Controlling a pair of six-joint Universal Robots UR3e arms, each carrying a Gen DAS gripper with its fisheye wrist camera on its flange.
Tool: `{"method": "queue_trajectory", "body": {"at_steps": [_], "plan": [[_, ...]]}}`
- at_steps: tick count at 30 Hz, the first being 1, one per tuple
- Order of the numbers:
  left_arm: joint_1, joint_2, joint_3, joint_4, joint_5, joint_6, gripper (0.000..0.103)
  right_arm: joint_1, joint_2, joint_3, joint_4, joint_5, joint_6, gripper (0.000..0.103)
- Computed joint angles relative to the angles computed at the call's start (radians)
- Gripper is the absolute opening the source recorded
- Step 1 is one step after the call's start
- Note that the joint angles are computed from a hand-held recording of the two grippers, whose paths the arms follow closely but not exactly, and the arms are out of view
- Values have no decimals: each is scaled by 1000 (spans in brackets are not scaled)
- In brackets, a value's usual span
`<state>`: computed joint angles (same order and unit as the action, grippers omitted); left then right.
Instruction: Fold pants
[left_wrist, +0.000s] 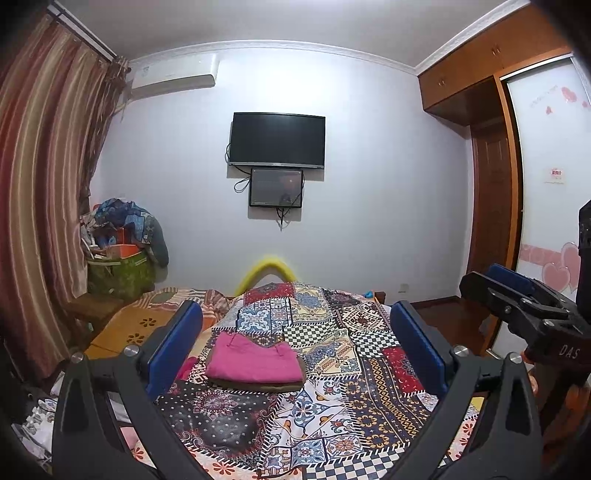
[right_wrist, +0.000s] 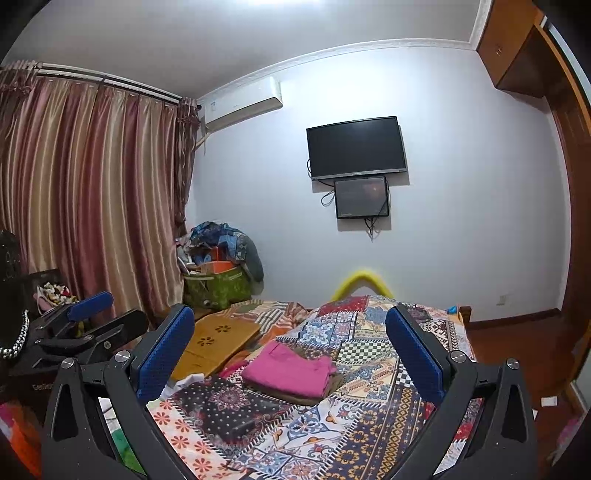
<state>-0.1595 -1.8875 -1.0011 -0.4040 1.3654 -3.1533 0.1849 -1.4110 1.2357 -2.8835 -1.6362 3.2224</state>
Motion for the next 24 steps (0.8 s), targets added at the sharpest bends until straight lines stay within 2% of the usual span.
{"method": "queue_trajectory", "body": {"at_steps": [24], "plan": [[14, -6, 7, -14, -37, -5, 103, -7, -18, 32, -14, -2, 2, 103]]}}
